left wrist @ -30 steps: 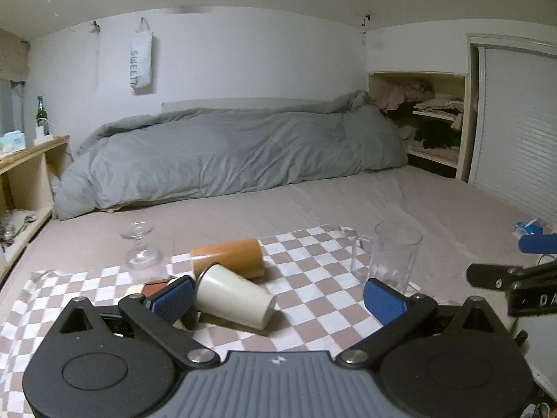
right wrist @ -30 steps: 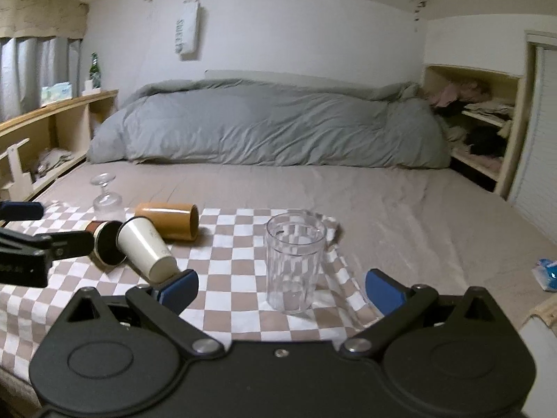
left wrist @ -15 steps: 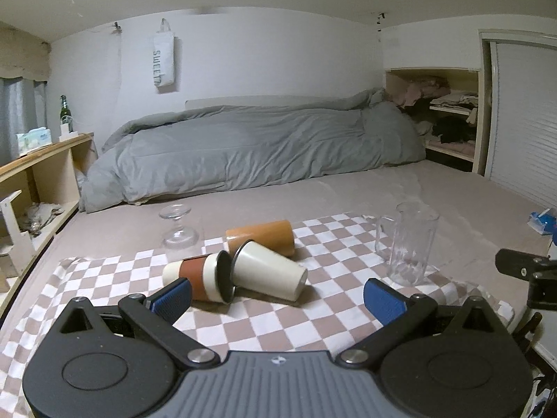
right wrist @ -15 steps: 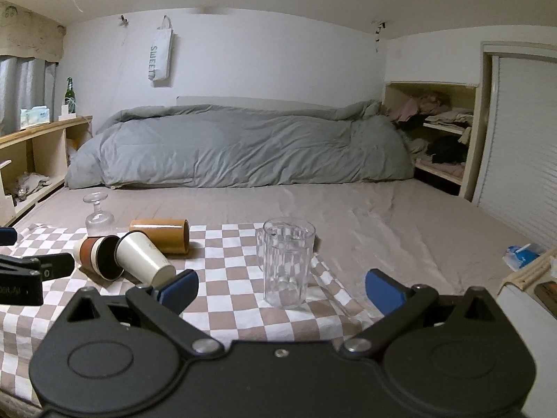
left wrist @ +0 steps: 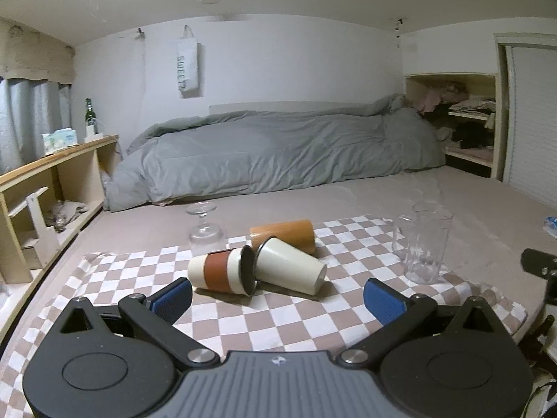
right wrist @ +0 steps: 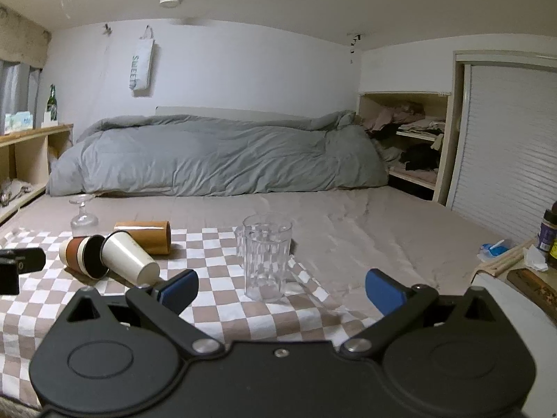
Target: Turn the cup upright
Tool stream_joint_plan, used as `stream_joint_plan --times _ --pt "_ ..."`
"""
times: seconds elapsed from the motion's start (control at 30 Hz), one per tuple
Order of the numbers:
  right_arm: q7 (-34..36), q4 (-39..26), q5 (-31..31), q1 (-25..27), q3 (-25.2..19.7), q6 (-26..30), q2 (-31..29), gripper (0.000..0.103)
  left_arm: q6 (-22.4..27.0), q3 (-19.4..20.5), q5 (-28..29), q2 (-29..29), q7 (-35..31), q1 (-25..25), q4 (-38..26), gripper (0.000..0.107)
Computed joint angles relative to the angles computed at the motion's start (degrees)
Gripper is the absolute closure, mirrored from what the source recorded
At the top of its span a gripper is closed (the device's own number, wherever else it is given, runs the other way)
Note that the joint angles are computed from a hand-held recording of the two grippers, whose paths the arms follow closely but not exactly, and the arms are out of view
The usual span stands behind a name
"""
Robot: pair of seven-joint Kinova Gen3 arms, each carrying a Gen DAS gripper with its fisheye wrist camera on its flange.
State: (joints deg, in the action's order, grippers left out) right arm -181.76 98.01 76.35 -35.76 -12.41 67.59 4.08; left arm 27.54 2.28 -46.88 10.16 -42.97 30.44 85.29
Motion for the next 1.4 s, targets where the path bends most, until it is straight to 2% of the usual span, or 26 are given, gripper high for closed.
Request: stream_joint_plan --times 0.23,1.4 --pt "-0.9 0.8 -0.3 0.4 -0.1 -0.3 -0.7 0.000 0.6 0.1 -2.8 -0.3 2.5 0.8 0.5 0.004" --pt "-0.3 1.5 -0.3 0.5 -1.1 0.2 -1.4 0.000 0.6 0.9 -2.1 -0.5 1.5 0.3 0.8 0.004"
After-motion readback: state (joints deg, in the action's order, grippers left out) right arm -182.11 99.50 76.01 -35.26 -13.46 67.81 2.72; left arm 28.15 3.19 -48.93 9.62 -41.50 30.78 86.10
